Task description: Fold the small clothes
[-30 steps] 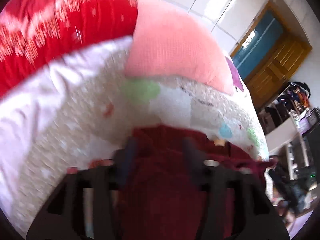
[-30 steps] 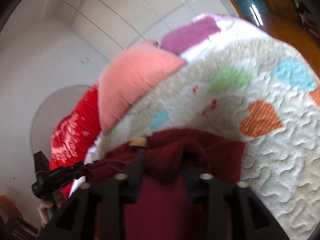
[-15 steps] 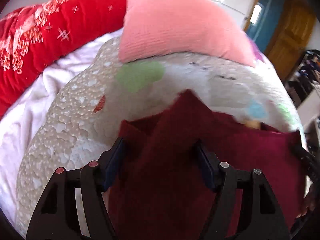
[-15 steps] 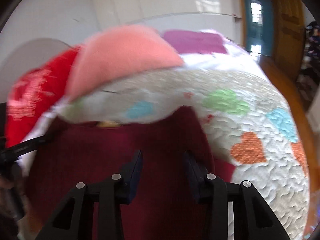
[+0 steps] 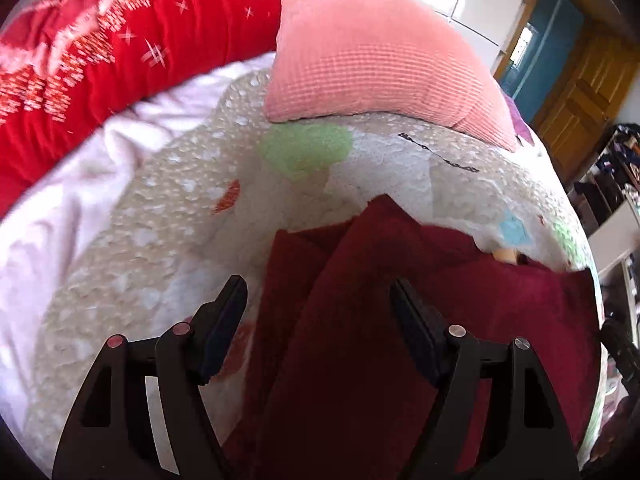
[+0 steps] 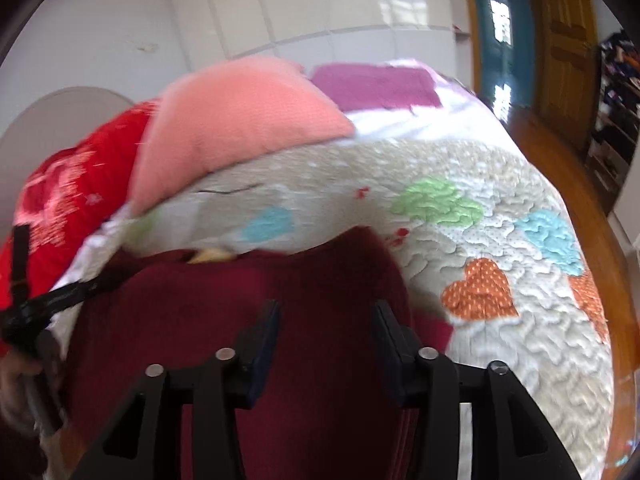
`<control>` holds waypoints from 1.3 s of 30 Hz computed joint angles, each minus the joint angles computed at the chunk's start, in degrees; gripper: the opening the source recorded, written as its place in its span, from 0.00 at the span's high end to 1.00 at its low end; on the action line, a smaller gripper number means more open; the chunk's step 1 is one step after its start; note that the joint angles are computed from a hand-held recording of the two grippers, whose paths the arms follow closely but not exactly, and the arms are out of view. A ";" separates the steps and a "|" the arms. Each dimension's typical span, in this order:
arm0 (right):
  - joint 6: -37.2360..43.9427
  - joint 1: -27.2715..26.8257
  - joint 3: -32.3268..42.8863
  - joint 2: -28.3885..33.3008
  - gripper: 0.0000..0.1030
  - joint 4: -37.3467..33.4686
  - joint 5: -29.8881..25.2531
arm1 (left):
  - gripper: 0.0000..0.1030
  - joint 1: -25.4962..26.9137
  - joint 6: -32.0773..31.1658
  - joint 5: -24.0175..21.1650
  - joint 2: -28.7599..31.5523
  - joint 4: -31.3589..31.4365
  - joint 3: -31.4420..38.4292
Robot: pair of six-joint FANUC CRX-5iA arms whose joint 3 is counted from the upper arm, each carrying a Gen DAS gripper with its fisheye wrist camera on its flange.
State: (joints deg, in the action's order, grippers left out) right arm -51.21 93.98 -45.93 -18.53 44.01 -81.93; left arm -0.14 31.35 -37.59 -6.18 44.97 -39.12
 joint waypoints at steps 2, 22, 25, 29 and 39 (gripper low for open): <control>-0.73 2.25 1.11 1.45 0.53 -0.76 -1.25 | 0.27 1.18 -1.27 -0.34 -2.21 0.13 -1.59; -2.22 6.37 9.31 9.06 0.53 -5.34 -3.10 | 0.27 10.47 -10.99 -6.33 -16.66 -0.86 -11.80; -6.02 7.86 8.58 8.32 0.52 -9.76 -3.48 | 0.27 12.10 -10.94 -7.75 -17.53 -1.71 -12.47; -3.17 7.76 8.39 7.64 0.52 -11.45 -1.46 | 0.27 14.62 -11.79 -9.66 -19.25 -2.37 -13.65; 3.63 3.46 12.79 10.95 0.52 -3.52 2.72 | 0.27 19.62 -15.11 -13.02 -19.77 -1.64 -14.99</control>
